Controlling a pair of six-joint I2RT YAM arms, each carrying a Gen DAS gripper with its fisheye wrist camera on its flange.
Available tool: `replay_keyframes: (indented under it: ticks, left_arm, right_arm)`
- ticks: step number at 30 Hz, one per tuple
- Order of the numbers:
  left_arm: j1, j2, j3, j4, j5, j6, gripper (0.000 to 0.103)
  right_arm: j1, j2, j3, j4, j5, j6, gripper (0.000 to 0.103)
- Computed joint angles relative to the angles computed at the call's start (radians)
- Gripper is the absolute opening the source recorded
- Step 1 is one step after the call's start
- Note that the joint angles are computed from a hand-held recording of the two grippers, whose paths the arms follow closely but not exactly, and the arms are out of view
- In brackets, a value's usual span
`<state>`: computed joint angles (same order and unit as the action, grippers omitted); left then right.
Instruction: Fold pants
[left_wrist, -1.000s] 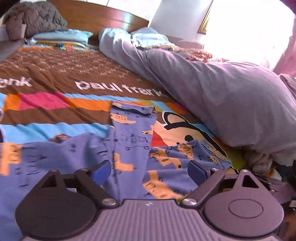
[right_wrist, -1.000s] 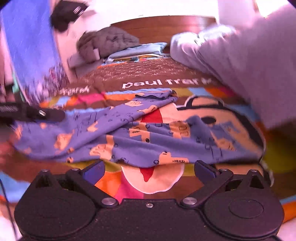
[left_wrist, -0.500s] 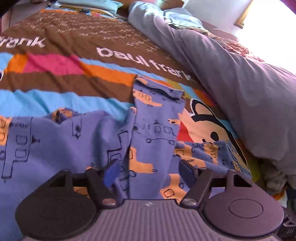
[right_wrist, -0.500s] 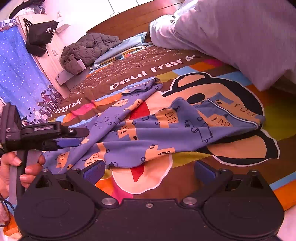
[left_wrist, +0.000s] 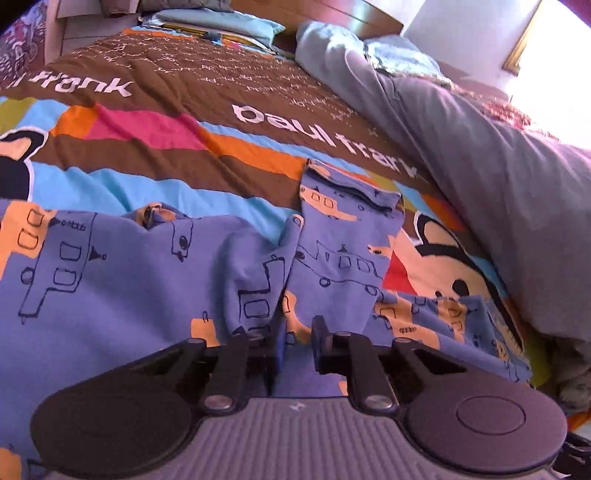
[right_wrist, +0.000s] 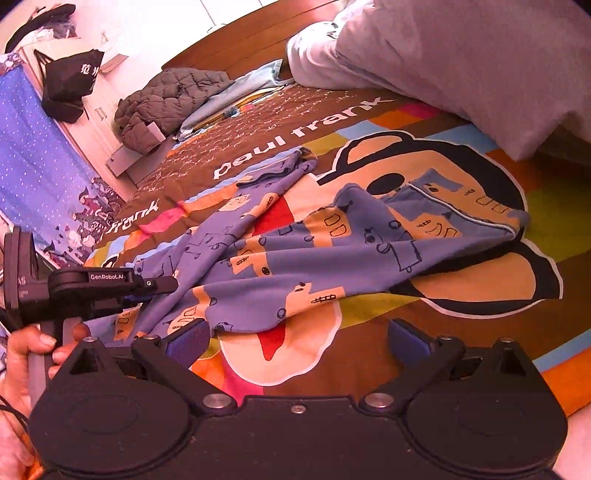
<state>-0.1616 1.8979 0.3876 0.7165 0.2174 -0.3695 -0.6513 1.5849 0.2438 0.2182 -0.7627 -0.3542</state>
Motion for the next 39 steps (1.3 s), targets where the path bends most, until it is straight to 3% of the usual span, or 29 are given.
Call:
replay_keyframes:
  ticks: [4,8,11,14,15,17,19,23,26,30,32,33,34,36,39]
  left_arm:
    - [0.02,0.059,-0.021,0.111,0.037,-0.004,0.025]
    - [0.058,0.143,-0.056,0.267,0.102,0.055,0.025]
    - [0.091,0.205,-0.075,0.381,0.153,-0.003,0.024]
    - [0.1,0.211,-0.066,0.381,0.165,-0.03,0.019]
    - [0.092,0.204,-0.058,0.359,0.147,-0.035,0.013]
    - [0.092,0.204,-0.052,0.348,0.136,-0.044,0.01]
    - [0.095,0.208,-0.051,0.354,0.135,-0.052,0.006]
    - [0.096,0.209,-0.047,0.349,0.135,-0.053,0.006]
    - [0.094,0.204,-0.045,0.34,0.131,-0.055,0.006]
    - [0.093,0.204,-0.039,0.33,0.127,-0.059,0.005]
    - [0.093,0.203,-0.042,0.331,0.127,-0.058,0.004]
    - [0.093,0.203,-0.043,0.332,0.126,-0.057,0.004]
    - [0.092,0.203,-0.044,0.334,0.123,-0.055,0.003]
    - [0.089,0.201,-0.051,0.345,0.116,-0.053,0.002]
    - [0.081,0.196,-0.069,0.376,0.098,-0.042,0.0]
  right_arm:
    - [-0.009,0.003,-0.007,0.018,-0.007,0.003,0.102]
    - [0.015,-0.04,0.029,-0.055,0.006,-0.006,0.102]
    - [0.12,-0.039,0.149,-0.113,0.054,0.05,0.102]
    - [0.229,0.094,0.36,-0.178,0.02,0.192,0.102]
    - [0.274,0.17,0.45,-0.185,-0.012,0.249,0.1]
    - [0.373,0.323,0.65,-0.224,-0.028,0.344,0.084]
    - [0.479,0.453,0.868,-0.335,0.036,0.393,0.055]
    - [0.654,0.697,1.27,-0.535,0.188,0.508,0.051]
    - [0.737,0.801,1.432,-0.619,0.335,0.57,0.05]
    - [0.855,0.871,1.549,-0.684,0.669,0.545,0.049]
    - [0.886,0.895,1.583,-0.7,0.745,0.536,0.049]
    - [0.9,0.907,1.599,-0.706,0.778,0.524,0.041]
    - [0.909,0.913,1.604,-0.704,0.802,0.514,0.025]
    - [0.909,0.917,1.619,-0.718,0.816,0.51,0.003]
    - [0.87,0.881,1.566,-0.676,0.762,0.526,0.0]
